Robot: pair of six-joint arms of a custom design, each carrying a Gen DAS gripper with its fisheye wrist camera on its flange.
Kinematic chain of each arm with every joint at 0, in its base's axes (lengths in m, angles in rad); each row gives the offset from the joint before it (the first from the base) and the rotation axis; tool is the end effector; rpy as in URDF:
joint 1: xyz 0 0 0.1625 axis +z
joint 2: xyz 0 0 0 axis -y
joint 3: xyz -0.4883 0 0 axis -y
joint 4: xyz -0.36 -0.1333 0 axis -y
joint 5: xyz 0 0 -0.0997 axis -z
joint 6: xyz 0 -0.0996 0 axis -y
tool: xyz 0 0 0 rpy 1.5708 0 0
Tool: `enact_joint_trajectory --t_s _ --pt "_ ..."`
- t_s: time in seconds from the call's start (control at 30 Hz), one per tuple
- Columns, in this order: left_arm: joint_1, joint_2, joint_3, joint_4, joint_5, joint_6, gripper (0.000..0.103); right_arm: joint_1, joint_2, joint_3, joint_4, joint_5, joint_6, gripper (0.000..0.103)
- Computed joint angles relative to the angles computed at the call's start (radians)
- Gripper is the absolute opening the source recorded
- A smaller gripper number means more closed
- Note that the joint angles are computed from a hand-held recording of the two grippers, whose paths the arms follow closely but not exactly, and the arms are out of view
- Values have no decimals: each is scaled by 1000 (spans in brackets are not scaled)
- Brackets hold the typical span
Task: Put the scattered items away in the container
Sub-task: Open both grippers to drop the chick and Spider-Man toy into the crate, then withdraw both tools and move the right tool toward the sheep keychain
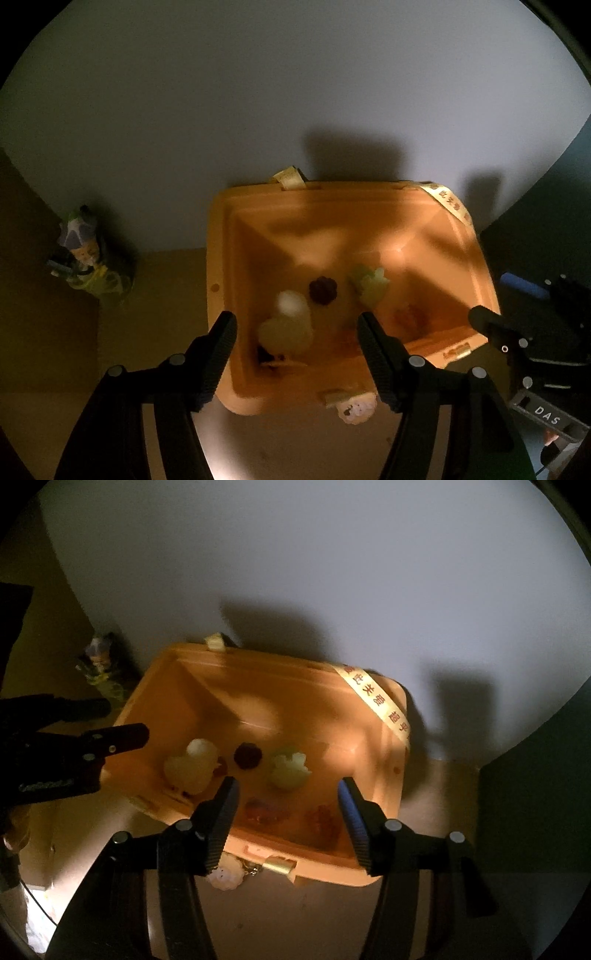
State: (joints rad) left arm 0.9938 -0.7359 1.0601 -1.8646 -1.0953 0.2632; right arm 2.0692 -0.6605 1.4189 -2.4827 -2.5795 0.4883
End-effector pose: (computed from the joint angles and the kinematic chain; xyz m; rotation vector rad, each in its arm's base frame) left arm -0.2866 -0.7682 0.2841 1.0966 2.4308 -0.0609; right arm 0.4033 -0.6385 0.1773 -0.0829 -2.2164 0.7293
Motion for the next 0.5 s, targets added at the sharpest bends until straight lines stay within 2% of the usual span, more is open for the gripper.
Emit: enact_joint_trajectory --t_s 0.5 --pt "-7 -115 116 -22 -10 16 67 59 4 26 21 34 43 53"
